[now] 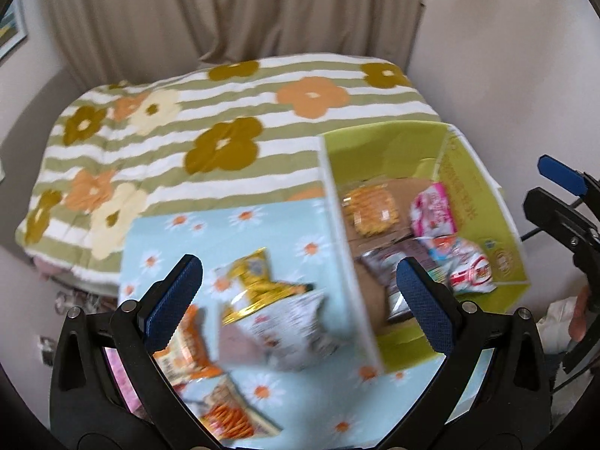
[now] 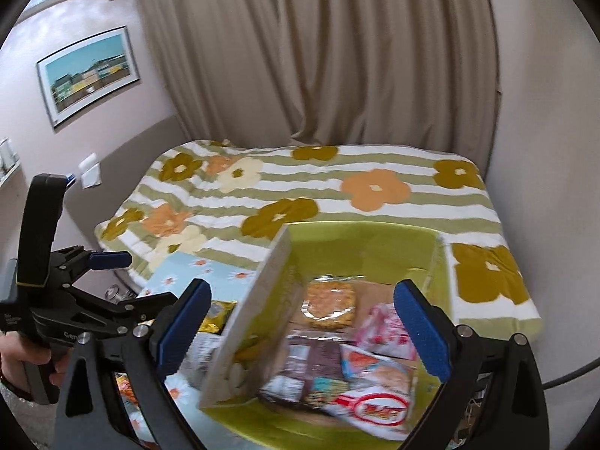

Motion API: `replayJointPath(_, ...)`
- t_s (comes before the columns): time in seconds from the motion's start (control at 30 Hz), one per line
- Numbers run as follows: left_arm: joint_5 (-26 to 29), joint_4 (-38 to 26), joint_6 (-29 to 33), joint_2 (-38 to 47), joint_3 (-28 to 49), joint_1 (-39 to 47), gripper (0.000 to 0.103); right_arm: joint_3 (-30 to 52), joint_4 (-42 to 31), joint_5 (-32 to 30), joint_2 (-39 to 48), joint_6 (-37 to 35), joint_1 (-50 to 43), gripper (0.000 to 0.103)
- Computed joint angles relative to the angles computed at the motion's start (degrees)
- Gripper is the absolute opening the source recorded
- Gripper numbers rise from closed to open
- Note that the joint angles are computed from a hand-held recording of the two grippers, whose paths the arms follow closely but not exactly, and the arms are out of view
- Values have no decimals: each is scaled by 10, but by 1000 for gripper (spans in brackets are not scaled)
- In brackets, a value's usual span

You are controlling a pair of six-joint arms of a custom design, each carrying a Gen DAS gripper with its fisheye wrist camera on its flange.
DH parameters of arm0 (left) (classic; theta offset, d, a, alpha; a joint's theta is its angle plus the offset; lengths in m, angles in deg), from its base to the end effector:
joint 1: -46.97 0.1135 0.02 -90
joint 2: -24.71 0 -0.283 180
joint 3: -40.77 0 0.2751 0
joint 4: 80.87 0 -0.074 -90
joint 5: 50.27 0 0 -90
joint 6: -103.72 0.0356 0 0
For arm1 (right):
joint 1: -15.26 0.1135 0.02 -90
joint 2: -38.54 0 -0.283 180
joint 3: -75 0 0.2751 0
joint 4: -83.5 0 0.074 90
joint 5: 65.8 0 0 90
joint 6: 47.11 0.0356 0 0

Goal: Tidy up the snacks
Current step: 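Withdraw both grippers from the box toward the remaining snacks, then grasp the orange cake packet with the left gripper while the right gripper grasps the corn-roll bag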

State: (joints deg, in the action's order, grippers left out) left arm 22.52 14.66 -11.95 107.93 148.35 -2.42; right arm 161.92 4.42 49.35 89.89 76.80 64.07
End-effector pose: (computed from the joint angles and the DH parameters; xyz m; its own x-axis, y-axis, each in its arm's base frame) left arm 0.1974 -0.2141 0.4144 -0.7812 0.2754 -0.5603 0.3226 0.9464 0.0153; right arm 0.1063 0.0984 0.4214 -0.6431 0.0320 -0.7651 -0.1439 0.9763 0.1618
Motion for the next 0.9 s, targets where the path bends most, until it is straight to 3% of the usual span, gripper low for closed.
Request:
replayJointPath(0.23,26,-38,38,-133,-77,108,103,56,-18,95,99,99,155,97)
replayJointPath(0.47,157,-48,230,-209,-141,344,103,95,-12,146,210,222,251,97)
replayJointPath(0.67,254,-40,380,-196,-192,486,102,121,-32,167,317,364,298,97)
replayJointPath(0.9,299,-9,467,-136,-251,534,102,134,-63,161,418,474,320,97)
